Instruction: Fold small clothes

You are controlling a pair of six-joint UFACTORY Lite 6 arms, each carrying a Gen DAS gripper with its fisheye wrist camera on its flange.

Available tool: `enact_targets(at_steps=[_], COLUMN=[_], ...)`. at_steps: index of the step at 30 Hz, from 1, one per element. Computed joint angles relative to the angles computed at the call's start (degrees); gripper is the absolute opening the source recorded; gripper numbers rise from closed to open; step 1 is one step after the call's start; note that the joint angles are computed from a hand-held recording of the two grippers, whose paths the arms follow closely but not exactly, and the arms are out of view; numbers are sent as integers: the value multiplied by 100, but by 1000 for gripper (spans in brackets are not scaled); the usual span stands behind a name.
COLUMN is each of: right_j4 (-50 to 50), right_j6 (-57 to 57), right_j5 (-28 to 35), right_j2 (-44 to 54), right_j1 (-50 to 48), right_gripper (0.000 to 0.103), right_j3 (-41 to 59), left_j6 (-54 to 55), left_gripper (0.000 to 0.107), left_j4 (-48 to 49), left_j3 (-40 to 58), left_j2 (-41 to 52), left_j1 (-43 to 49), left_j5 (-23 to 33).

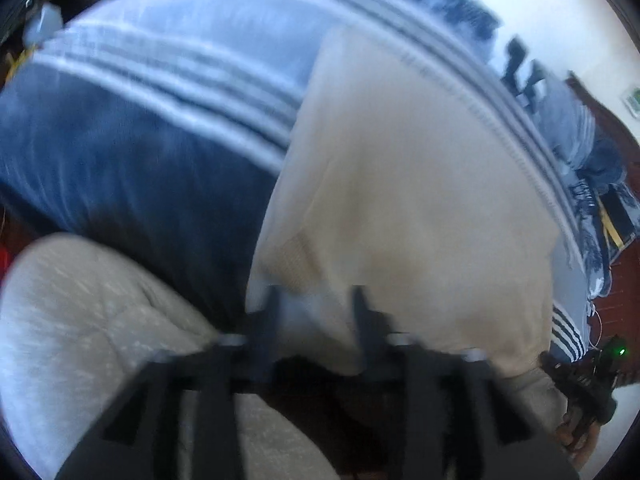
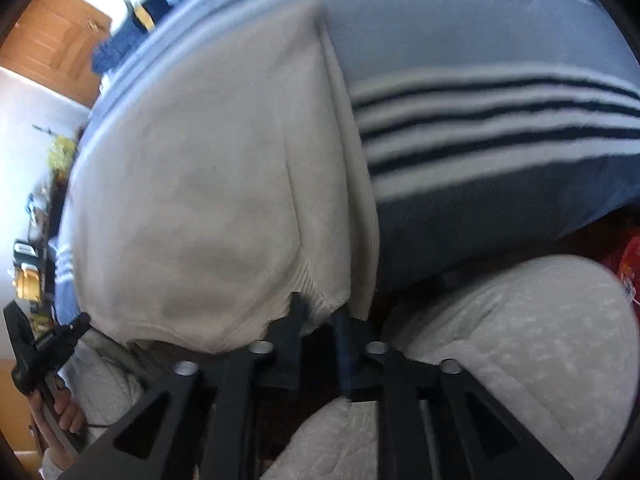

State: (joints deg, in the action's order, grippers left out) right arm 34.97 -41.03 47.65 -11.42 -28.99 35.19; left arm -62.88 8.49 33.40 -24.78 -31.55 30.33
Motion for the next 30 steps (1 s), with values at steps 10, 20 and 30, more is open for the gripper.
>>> enact_targets(at_steps=[10, 20, 30], right_j4=[1070, 1018, 582], right_j6=[-615, 607, 1185], right_j5=[429, 676, 1258], right_j2=[908, 5331, 7246], right_j1=[-202, 665, 1205], right_gripper=[77, 79, 45], right_j3=[2137, 6430, 8877], left_j6=[1268, 3615, 3508], left_gripper=[70, 71, 65], left_j4=[74, -1853, -1871], left_j3=[2807, 5604, 7548], left_j2=[2041, 5336, 7086], left_j1=[892, 2358, 2335], left_j5=[275, 471, 899])
